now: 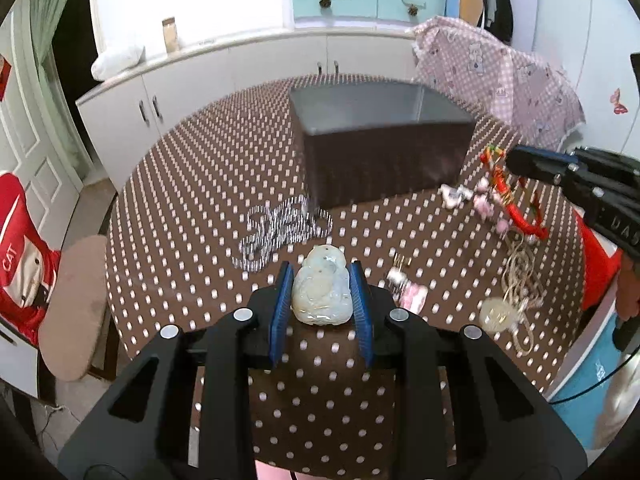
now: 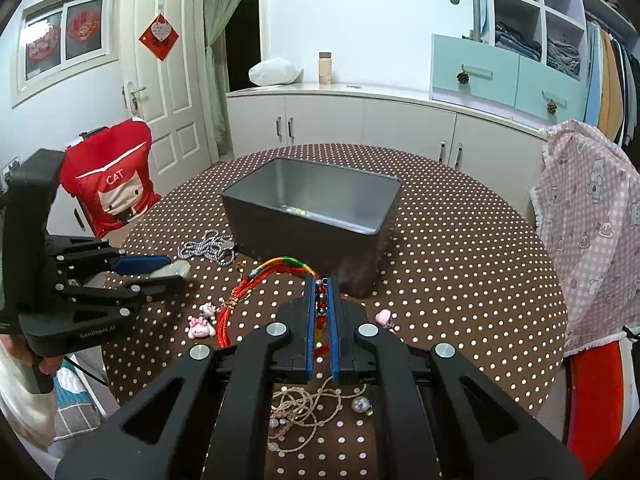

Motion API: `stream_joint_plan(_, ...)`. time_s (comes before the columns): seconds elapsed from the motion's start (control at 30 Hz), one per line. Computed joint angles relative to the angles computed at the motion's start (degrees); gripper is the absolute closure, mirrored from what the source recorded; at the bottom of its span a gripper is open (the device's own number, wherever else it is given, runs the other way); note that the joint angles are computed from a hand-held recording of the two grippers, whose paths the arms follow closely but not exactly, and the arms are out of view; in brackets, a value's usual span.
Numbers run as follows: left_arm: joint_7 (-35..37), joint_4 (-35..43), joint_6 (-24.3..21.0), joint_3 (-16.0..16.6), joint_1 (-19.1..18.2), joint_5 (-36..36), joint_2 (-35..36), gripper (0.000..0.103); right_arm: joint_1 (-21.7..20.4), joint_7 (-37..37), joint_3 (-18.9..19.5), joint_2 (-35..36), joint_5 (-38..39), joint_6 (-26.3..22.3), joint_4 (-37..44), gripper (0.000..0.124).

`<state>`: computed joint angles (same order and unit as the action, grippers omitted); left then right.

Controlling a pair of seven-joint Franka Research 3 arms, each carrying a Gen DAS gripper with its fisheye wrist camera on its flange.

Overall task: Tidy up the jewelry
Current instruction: 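Lower the pendant and cord bracelet into the grey box and open both tools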

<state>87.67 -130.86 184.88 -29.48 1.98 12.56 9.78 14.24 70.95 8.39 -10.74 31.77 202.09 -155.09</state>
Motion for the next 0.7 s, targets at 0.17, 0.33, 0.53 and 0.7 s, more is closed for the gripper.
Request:
stream_joint_plan(0.17, -0.2, 1.9, 1.7, -4.2, 3.8, 0.6, 0.6, 0.074, 0.1, 0.4, -0.6, -0.5, -0.7, 1.2, 0.8, 0.12)
stream_joint_plan(0.33, -3.5, 4.8, 2.5, -2.1, 1.3, 3.7, 1.1, 0.074, -0.9, -1.6, 0.0, 0.1, 0.7, 2.4, 2.9, 0.12)
stream_joint_plan(0.53, -5.1, 9.4, 1.3, -1.4, -0.1, 5.6, 3.7, 0.074, -0.4, -1.2, -2.3, 2.2, -1.4, 2.6, 6.2, 0.12)
stream_joint_plan(0.7, -4.2, 13.6, -0.2, -2.4, 0.0, 4.7, 6.8, 0.074, 0.1, 2.5, -5.0, 4.5, -6.6, 2.0, 8.6, 0.12)
